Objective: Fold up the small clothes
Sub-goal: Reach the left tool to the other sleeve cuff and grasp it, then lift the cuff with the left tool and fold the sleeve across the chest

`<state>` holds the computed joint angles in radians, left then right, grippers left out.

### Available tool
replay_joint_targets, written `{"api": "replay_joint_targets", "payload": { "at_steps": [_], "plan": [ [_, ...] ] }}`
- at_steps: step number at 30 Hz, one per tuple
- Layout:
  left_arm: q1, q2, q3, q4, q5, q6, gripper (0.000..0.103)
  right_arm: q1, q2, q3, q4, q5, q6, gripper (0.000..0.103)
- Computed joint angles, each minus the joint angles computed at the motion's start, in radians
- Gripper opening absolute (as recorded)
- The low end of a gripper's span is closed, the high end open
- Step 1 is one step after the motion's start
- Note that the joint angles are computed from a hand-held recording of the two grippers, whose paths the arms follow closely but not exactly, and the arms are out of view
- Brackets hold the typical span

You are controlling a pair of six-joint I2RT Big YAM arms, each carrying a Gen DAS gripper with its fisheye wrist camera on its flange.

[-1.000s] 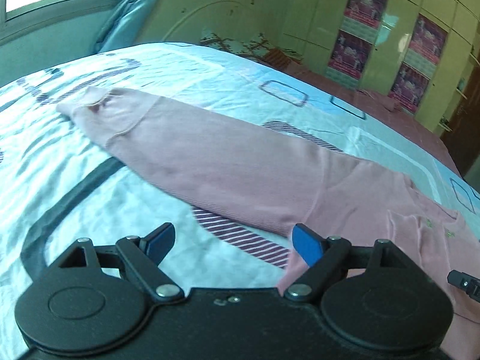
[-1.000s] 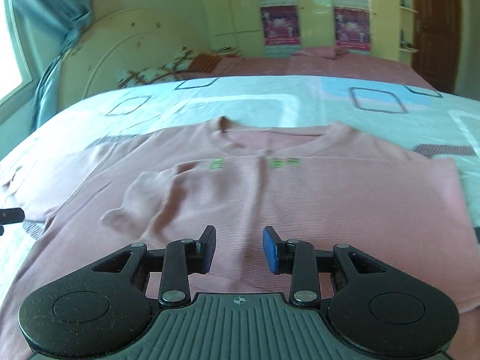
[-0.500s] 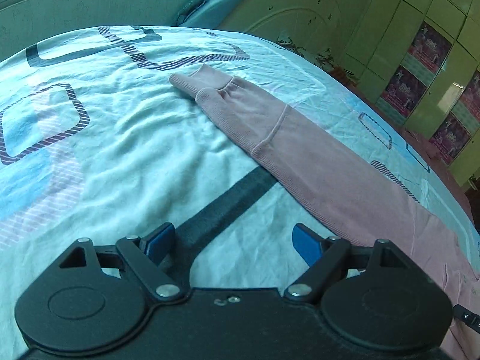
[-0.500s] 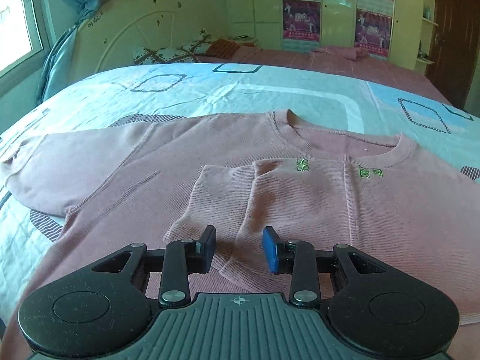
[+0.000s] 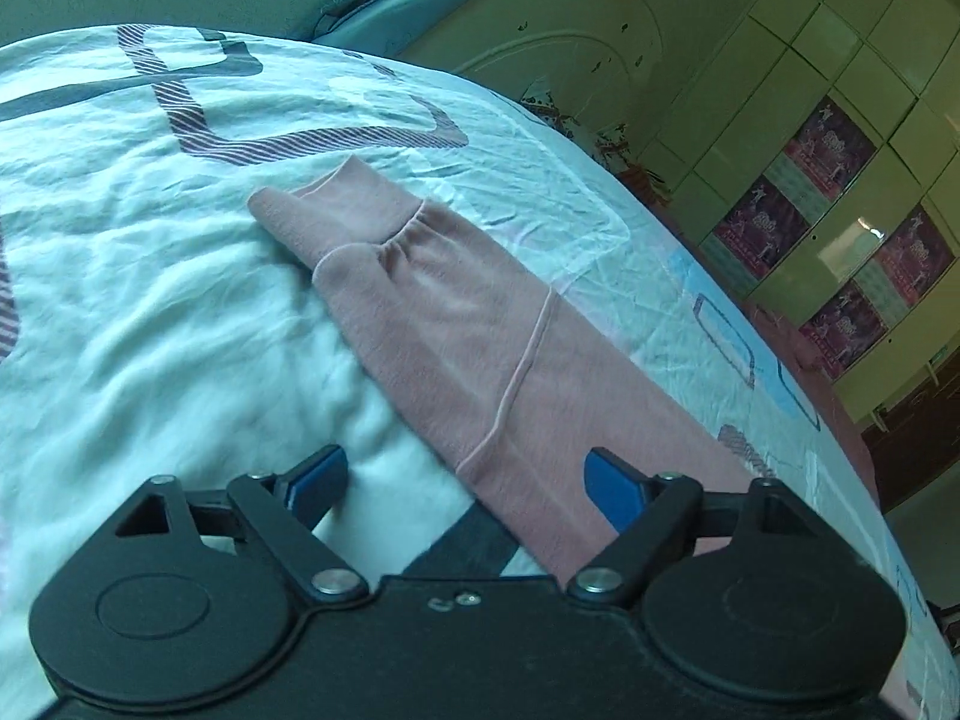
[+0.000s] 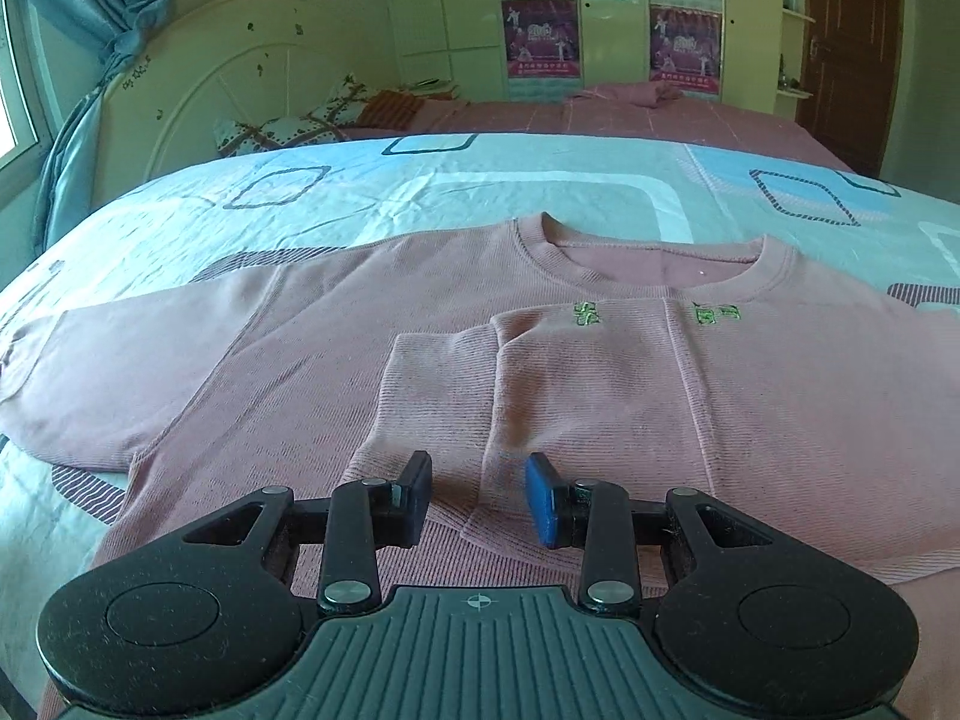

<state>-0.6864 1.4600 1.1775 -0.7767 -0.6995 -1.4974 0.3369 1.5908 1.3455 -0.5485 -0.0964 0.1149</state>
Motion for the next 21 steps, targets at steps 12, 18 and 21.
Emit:
{"api": "replay_joint_targets", "payload": {
  "at_steps": [12, 18, 21],
  "plan": [
    [0.133, 0.001, -0.040, 0.133, 0.016, 0.103, 0.012, 0.022, 0.044, 0.049, -0.017, 0.092, 0.089, 0.034],
    [0.094, -0.005, -0.004, 0.171, -0.039, 0.246, 0.005, 0.015, 0.035, 0.043, -0.010, 0.079, 0.116, 0.034],
    [0.041, 0.033, 0.090, 0.239, -0.046, 0.451, 0.004, 0.002, 0.007, 0.022, -0.003, 0.076, 0.125, 0.034]
  ]
}}
